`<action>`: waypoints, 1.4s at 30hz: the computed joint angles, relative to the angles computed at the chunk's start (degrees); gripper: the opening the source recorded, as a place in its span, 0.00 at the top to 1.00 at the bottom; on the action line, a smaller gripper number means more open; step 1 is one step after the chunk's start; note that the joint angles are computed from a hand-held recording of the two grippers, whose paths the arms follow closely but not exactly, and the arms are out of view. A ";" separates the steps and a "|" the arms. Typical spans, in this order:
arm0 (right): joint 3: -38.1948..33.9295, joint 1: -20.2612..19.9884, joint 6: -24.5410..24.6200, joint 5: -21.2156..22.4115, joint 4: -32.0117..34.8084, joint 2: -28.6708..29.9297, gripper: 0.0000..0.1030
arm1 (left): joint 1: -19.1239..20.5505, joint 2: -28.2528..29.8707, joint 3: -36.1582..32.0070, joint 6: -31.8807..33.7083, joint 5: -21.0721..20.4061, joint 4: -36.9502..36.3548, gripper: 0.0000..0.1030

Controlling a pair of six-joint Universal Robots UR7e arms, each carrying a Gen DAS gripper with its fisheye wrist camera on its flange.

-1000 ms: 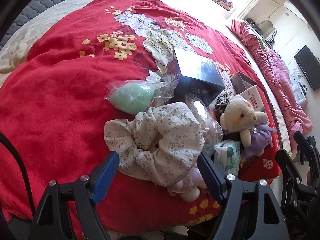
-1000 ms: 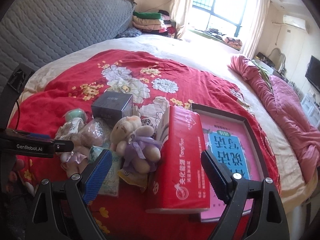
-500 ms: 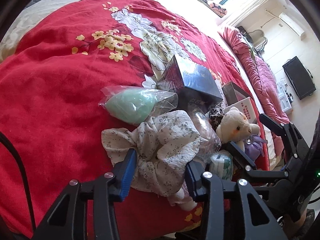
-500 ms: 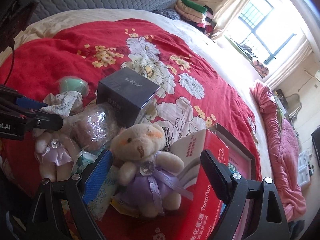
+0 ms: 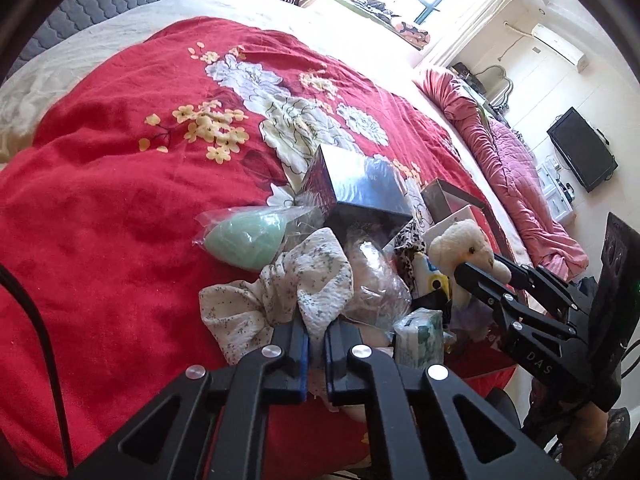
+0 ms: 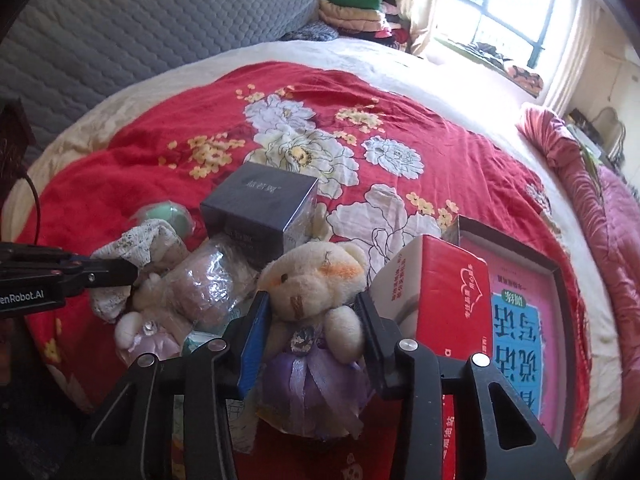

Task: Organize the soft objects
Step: 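Carry the scrunchie with the left tool while the right tool carries the bear to the pink tray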

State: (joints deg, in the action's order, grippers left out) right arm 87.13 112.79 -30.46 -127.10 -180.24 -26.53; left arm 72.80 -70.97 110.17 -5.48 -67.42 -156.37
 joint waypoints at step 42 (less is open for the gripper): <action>24.55 -9.54 9.44 2.21 -25.65 -25.96 0.59 | -20.08 19.27 -12.76 5.61 -0.07 6.26 0.95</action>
State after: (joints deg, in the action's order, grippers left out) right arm 111.69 103.25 -21.02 -124.89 -205.88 -52.49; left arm 52.72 -51.71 97.42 0.13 -67.49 -150.11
